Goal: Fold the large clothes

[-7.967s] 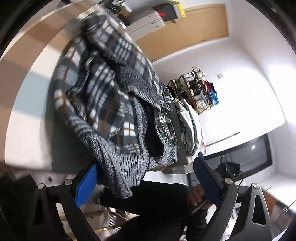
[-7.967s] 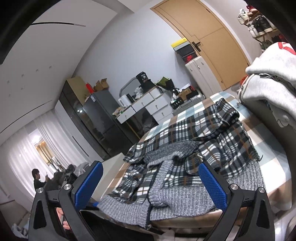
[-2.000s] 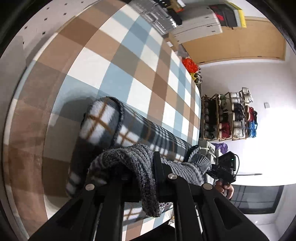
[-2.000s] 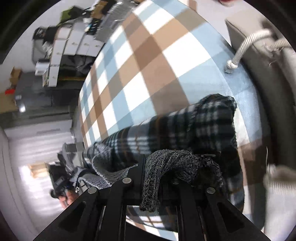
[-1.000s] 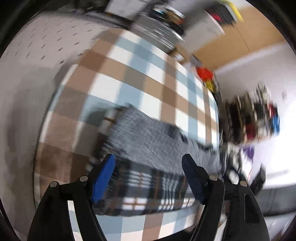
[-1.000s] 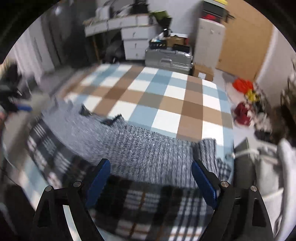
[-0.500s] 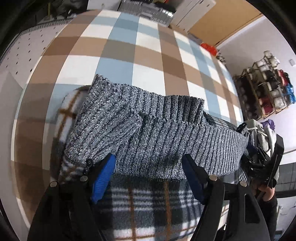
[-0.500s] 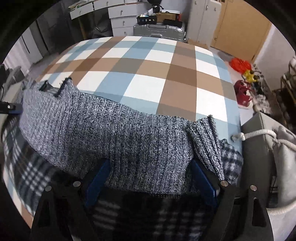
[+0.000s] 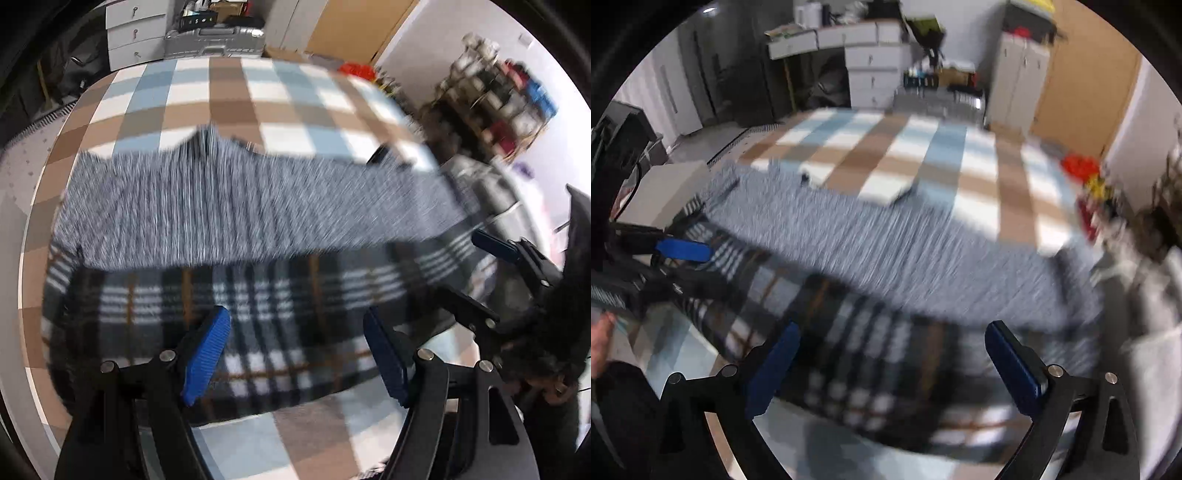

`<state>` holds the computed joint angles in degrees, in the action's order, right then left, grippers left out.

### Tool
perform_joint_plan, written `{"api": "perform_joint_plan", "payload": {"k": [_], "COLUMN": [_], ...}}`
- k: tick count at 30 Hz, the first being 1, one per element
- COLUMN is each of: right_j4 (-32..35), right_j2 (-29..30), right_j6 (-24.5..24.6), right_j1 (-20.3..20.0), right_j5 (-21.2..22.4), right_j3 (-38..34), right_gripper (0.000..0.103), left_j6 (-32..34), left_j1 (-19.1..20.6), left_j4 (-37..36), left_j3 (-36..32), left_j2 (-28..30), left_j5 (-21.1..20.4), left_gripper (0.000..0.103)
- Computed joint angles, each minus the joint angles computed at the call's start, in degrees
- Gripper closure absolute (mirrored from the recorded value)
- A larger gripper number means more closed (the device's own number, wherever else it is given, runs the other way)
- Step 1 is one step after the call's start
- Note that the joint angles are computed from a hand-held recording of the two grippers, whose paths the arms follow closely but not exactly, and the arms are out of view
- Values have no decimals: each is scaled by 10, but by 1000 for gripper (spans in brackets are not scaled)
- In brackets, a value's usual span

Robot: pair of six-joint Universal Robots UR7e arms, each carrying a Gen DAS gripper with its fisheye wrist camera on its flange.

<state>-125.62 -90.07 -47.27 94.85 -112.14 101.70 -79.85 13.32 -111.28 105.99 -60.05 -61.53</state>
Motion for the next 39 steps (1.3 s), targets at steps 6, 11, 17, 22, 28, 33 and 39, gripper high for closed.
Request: {"api": "perform_joint_plan", "payload": {"k": [6,11,17,22,28,33,39], "right_j4": [-42,-47,3,62,44,57,21], "right_j2": [13,10,-19,1,-6,-1,13], "right_j6": [35,27,7,20,12,22,0], "right_j1": [-35,-39,-54,-88,-130,-121,-63], "right_j5": [-7,3,66,32,56,39,38], "right_j3": [32,36,-30,-77,-57,-67,-104], "right_gripper": [0,0,0,0,0,0,0], "left_j6": [6,30,-35,-80,-81,-80,-41], "left_j1": [4,3,-45,-44,-41,-46,-40], "left_j4": [-69,-84,37,60,-16,-24,11], "left_j3": [76,98,87,120,166,170,102], "left_j2": [-31,-54,-110,-141,-147,-156,-133], "left_j5": [23,23,38,25,36,38,54], "left_gripper": [33,33,32,32,33,33,32]}}
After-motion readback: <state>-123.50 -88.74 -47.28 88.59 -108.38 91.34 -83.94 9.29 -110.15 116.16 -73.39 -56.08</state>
